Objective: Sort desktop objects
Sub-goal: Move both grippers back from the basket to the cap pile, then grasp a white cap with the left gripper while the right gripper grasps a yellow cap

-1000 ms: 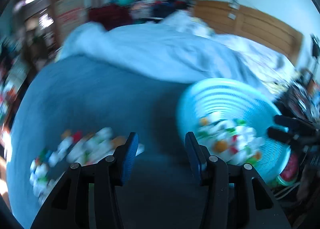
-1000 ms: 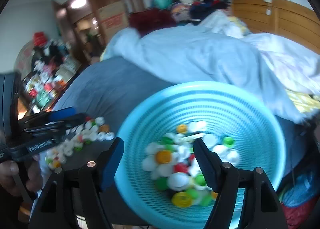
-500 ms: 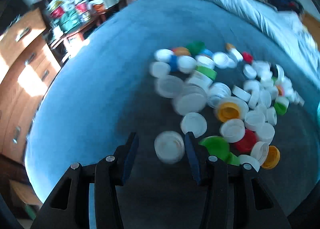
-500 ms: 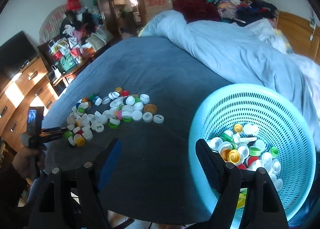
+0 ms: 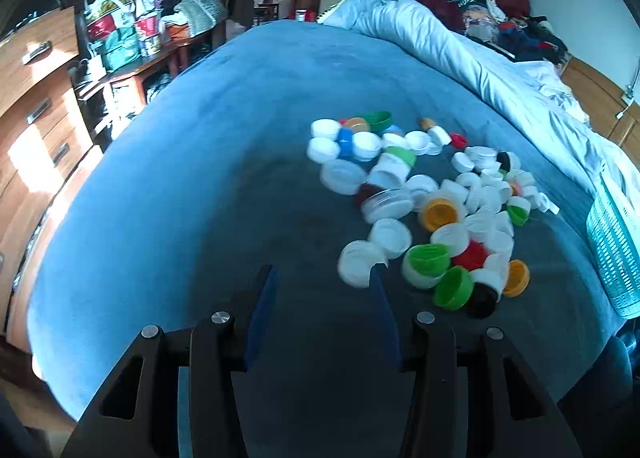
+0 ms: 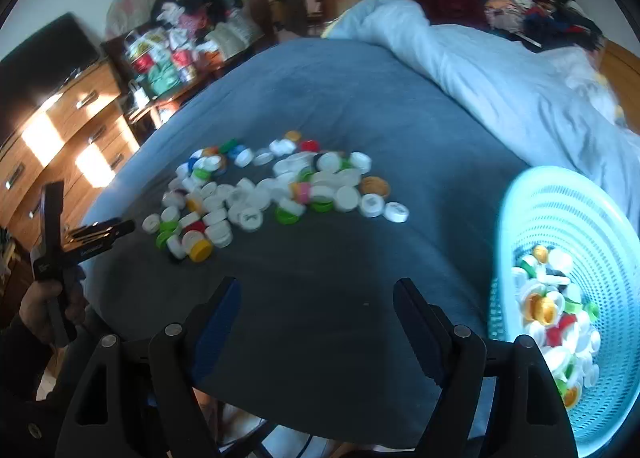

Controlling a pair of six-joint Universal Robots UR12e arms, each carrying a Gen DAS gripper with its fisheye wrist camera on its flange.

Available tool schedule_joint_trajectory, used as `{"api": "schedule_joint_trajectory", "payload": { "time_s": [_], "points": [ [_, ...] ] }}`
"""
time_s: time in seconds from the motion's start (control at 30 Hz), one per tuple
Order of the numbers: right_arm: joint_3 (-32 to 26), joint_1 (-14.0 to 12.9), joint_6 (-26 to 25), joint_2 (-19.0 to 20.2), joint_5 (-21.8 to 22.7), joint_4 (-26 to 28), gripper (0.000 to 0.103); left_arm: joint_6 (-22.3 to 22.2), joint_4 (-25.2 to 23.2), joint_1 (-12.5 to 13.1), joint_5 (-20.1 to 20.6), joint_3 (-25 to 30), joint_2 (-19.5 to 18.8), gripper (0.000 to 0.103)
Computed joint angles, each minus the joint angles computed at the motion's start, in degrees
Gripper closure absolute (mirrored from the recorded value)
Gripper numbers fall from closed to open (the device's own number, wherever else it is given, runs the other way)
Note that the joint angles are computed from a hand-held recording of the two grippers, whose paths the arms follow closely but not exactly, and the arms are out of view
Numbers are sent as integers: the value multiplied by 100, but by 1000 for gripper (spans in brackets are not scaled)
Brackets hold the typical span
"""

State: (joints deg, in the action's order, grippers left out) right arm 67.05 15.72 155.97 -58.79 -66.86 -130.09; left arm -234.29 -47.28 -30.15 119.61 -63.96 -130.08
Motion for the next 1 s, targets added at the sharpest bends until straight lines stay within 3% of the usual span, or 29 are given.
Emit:
{"api": "schedule_joint_trajectory", "payload": {
  "time_s": [0.17,0.3,0.33,0.4,0.5,0.57,0.7,1.0],
  "points": [
    [-18,60,-78,18,-111,139,20,297,60,42,-148,202,-168,61],
    [-77,94,-103,56,-181,260,20,284,-25,78,-312,248,-243,62],
    [-99,105,-111,73,-180,305,20,291,-69,72,-281,268,-260,64],
    [-144,127,-153,108,-138,398,20,302,-196,52,-157,291,-268,78],
    [-208,167,-324,180,99,556,31,141,-94,42,-24,156,-185,78],
    [-326,212,-566,284,347,784,39,52,-30,39,40,71,-134,78],
    [-634,353,-1175,560,638,1138,39,-56,74,73,-93,-68,-75,78],
    [-1690,726,-2676,1289,309,2272,40,-147,328,122,-249,-198,-37,78]
  ]
}}
